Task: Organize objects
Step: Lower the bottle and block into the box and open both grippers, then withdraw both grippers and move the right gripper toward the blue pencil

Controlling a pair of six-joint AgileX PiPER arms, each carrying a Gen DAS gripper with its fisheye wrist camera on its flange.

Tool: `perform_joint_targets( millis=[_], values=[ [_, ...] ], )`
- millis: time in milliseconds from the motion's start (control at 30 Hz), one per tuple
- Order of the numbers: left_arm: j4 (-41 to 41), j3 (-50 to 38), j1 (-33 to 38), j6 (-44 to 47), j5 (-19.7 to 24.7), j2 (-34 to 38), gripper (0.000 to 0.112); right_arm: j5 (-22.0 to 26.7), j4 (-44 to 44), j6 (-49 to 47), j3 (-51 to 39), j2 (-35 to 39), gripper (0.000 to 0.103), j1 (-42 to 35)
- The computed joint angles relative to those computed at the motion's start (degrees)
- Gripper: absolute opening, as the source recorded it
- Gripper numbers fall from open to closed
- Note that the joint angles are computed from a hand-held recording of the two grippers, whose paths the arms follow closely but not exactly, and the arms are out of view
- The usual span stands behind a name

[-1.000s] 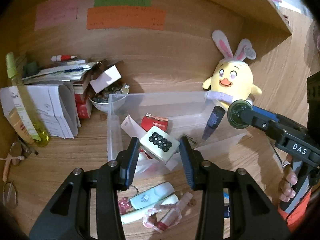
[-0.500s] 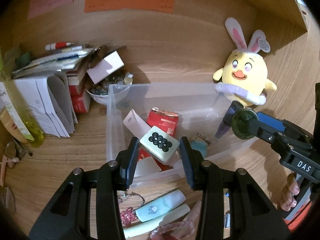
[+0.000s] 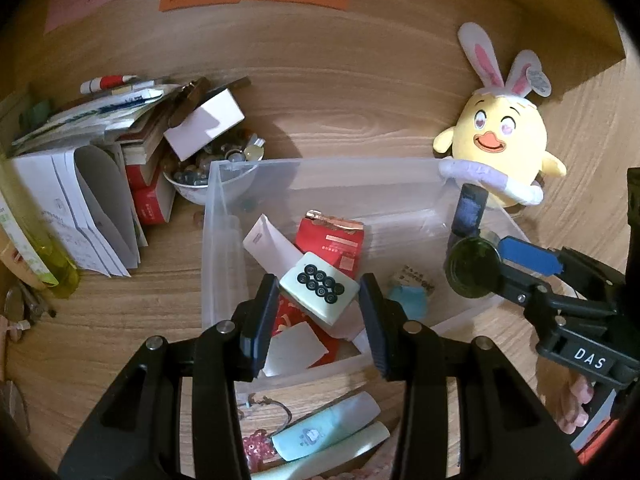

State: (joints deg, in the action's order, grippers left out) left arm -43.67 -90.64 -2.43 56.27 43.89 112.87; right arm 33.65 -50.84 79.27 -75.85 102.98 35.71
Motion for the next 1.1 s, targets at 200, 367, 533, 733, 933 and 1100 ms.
perform_joint_targets(
  millis=[200,367,533,733,933,1100],
  values=[
    [-1.03,1.70,-0.03,1.28,-1.23,-1.12,0.041,1.25,0.94,-1.38,-1.11,1.08,0.050,0.00],
    [-1.82,2.87,0.25,2.45,-1.20,-2.33,0.045,2.80,-0.63,-0.56,-1.45,1.34,0.051,0.86],
    [-4.29,5.02,1.10,5.08,-0.80,-4.48,0.059,2.15,-0.15,-0.42,-0.95,0.91,0.062,0.60],
    [-7.73,7.55,3.21,8.86,2.11,-7.74,0.069,0.93,0.14,-0.20,0.89,-1.26,0.073,1.23],
    [-9.96,11.62,4.83,13.03,2.37,-11.67,0.074,2.43,-4.76,3.80,3.48,-4.59,0.083,4.33],
    [-12.19,15.60,6.01,16.83,1.87,-15.02,0.086,3.72,-5.66,5.04,5.55,-6.85,0.083,6.03]
  ],
)
